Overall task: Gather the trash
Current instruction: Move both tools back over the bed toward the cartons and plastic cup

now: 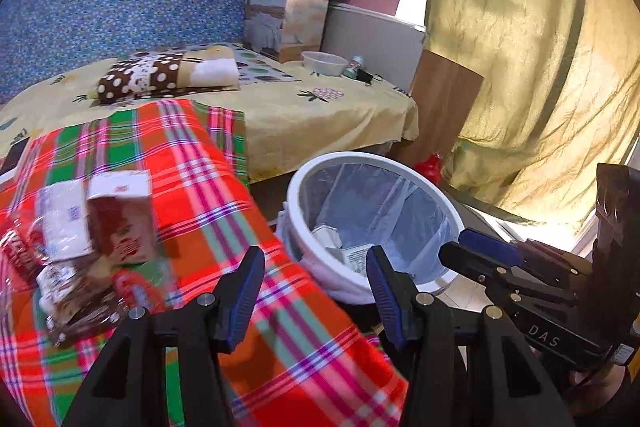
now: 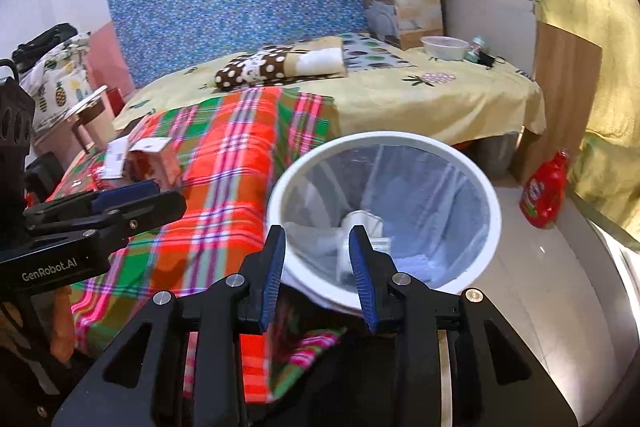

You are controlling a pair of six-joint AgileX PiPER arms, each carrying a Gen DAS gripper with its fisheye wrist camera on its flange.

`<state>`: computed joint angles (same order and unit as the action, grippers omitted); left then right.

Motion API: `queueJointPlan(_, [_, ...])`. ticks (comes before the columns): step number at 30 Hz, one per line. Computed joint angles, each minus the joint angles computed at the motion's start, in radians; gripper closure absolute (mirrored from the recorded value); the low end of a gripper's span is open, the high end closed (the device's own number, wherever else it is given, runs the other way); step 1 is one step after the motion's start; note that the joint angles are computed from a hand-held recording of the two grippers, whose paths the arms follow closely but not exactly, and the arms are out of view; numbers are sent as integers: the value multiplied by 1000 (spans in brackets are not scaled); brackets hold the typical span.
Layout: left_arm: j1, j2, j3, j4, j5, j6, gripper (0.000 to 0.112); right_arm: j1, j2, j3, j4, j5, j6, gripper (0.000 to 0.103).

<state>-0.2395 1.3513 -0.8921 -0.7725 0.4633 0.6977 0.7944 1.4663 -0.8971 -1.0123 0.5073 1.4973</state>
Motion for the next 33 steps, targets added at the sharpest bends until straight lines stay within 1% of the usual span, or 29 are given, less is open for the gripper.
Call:
queueJointPlan(5, [61,-76,74,11,-1,0,60,39,12,-11,8,-18,-8,67])
queueJointPlan(10, [141,-135,127,-4,21,38,60,69,31,-36,17,-29,-27,67])
queueJointPlan(18, [312,-212,178,-47,90,128,60,97,74,-83,44,-60,-71,67])
queueJointPlan(22, [383,-216,185,-63,110,157,60,98,96,-107,76,-74,-111,67])
queueJointPlan(28, [443,-195,175,-81,123,180,60,101,122,-135,114,-86,-157,67])
queueJointPlan(33, [440,-155,148,-54,100,145,60,91,140,-151,153,-108,-197,67])
